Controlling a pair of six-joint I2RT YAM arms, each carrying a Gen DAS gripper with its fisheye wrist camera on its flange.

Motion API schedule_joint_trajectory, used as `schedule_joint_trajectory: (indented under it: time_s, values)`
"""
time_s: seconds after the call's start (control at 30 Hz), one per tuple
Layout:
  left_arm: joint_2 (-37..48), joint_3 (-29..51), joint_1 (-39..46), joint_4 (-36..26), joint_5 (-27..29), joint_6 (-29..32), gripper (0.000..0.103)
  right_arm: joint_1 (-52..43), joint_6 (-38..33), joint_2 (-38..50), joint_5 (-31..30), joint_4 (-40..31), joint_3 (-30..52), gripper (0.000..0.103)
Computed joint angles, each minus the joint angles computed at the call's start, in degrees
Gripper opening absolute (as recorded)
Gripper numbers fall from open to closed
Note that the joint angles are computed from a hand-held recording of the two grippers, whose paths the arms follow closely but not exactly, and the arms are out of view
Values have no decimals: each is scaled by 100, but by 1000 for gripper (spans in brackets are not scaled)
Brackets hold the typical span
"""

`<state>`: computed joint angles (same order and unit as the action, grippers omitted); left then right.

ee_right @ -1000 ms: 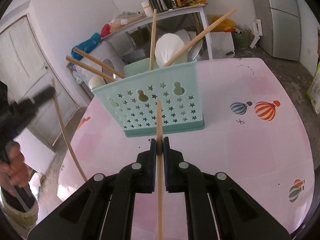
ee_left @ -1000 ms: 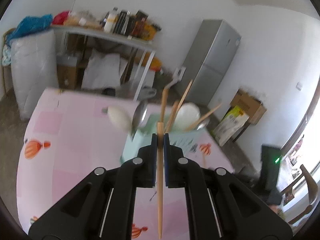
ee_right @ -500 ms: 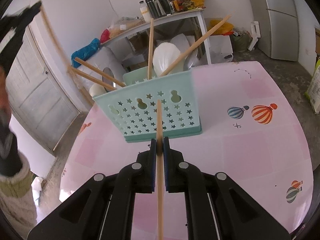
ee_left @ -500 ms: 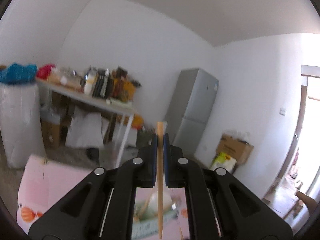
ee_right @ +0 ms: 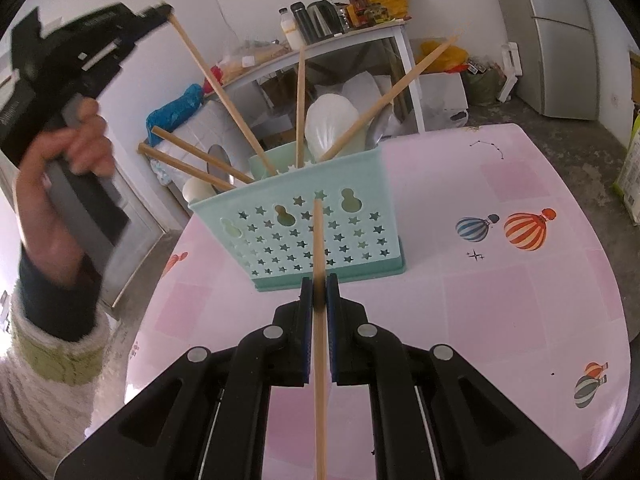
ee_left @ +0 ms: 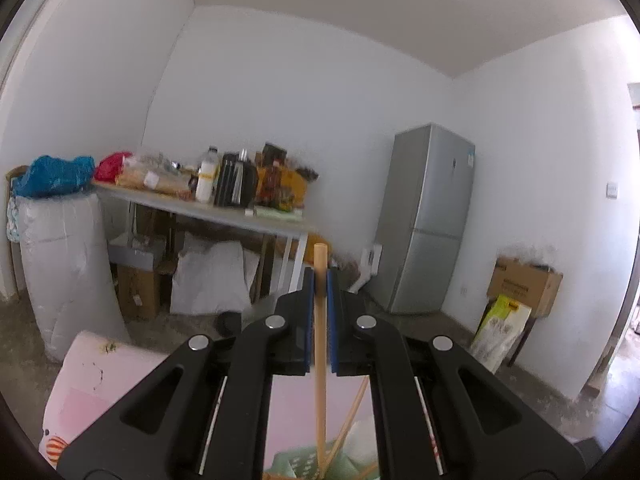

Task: Organize utensils
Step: 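Lift both held chopsticks upright above the holder, then drop the chopstick into the holder with the left tool while the right tool holds its chopstick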

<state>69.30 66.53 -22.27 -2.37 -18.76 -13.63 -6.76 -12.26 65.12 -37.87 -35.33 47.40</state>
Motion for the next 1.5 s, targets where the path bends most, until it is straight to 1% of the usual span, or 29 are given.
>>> schedule_joint_trajectory:
  time_s: [0.1, 0.17, 0.3, 0.4, 0.47, 0.5, 0.6, 0.63, 0.7, 0.77, 0.97, 1.03, 1.13, 1.27, 1.37, 1.5]
  values:
    - [22, -112, 72, -41, 105, -142, 8, 0, -11, 3, 6, -17, 8, 7]
    - [-48, -164, 148, -49, 194, -194, 13, -7, -18, 7, 6, -23, 12, 7]
    - [-230, -270, 144, -32, 178, -172, 19, -19, -24, 3, 0, -24, 9, 7]
    - [-444, -367, 98, -124, 189, -218, 23, -65, -59, -6, -22, -19, -7, 7]
    - [-588, -430, 79, -221, 220, -261, 28, -96, -80, -10, -38, -32, -2, 7]
    - [-703, -473, 60, -334, 240, -294, 29, -112, -99, -14, -42, -37, 0, 7]
    - [-1089, -658, 70, -644, 408, -369, 39, -103, -88, -16, -5, -40, 19, 7]
    - [-1221, -731, 73, -745, 450, -384, 44, -100, -81, -25, 18, -38, 22, 7]
    - [-1551, -914, 70, -988, 528, -367, 49, -77, -50, -38, 69, -40, 41, 7]
    - [-1841, -1059, 61, -1240, 556, -312, 56, -99, -24, -54, 72, -38, 49, 7]
    - [-2580, -1397, -75, -2062, 440, -144, 69, -208, 58, -163, -54, -48, 74, 7]
    - [-2854, -1559, -168, -2367, 299, -134, 72, -235, 67, -178, -94, -63, 108, 7]
    - [-3209, -1819, -84, -2711, 357, -254, 75, -265, 91, -217, -127, -46, 171, 7]
    - [-3551, -2216, 9, -3093, 543, -501, 75, -307, 138, -307, -159, -47, 245, 7]
    - [-3727, -2536, -118, -3272, 476, -724, 76, -309, 208, -389, -154, -4, 297, 7]
    - [-3662, -2898, -245, -3282, 470, -974, 76, -316, 324, -472, -145, 67, 391, 7]
